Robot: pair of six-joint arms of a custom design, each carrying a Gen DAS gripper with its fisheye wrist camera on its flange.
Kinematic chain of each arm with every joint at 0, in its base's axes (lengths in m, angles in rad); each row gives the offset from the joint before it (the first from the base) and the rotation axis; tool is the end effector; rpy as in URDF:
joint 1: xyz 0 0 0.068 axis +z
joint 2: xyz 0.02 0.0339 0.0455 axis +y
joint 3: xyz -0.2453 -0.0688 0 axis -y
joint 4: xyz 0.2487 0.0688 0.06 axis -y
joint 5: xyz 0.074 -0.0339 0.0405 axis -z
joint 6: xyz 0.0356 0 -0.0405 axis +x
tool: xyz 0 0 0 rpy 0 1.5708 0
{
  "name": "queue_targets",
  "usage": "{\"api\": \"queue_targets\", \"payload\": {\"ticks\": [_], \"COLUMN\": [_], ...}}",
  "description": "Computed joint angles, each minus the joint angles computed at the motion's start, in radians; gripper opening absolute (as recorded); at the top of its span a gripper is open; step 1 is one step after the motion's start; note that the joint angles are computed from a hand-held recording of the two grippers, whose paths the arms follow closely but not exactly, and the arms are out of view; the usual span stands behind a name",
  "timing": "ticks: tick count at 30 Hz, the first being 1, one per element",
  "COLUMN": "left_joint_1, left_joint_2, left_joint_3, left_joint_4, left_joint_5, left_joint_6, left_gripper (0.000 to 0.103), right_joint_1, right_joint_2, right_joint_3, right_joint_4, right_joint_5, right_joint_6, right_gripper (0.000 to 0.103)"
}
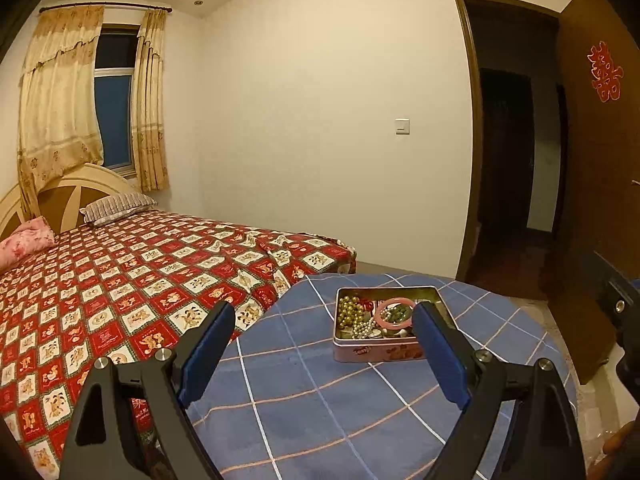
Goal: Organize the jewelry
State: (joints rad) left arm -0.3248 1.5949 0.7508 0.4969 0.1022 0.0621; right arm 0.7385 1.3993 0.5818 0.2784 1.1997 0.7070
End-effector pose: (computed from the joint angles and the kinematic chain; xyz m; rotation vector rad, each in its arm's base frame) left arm 0.3200 -0.1116 0.1755 0.4377 1.8753 -0.2744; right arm 0.2195 0.1549 0.1702 0.6117 1.6541 -0.2266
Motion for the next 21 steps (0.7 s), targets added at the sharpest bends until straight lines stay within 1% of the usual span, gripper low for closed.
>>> {"api": "queue_targets", "payload": {"ticks": [4,7,8,12,19,21], "left_joint_1": [-0.007,-0.008,-0.01,-0.013,-0.022,-0.026], "left_joint_2": [0.031,0.056,0.063,0.091,0.125,0.145], "left_joint_3": [0.032,0.049,0.052,0.068,0.11,0.136], "left_joint_4": [-0.025,-0.03,-0.03,-0.017,-0.023,-0.039], "left_joint_5": [-0.019,-0.018,-0.02,-0.022,-0.015,-0.016], "left_joint_6": [0.015,0.016,0.017,0.017,0.004,0.006], "left_gripper": [0.09,0.09,0.09,0.09,0.09,0.09], "right_joint_1": [-0.03,-0.065,-0.066,-0.078,-0.108,-0.125], "right_joint_2": [0.006,-0.018,-0.025,-0.028,-0.005,0.001], "right_joint_3": [0.029,-0.005,-0.012,-0.013,-0.001,0.003], "right_joint_4": [-0.136,-0.127,-0.13,-0.154,-0.163,-0.166], "right_joint_5": [-0.014,-0.066,-0.069,-0.068,-0.095,-0.109], "right_joint_6": [0.123,0.162,0.174,0.196,0.18,0.175], "right_gripper": [0.103,0.103,0.103,0.103,0.103,0.103]}}
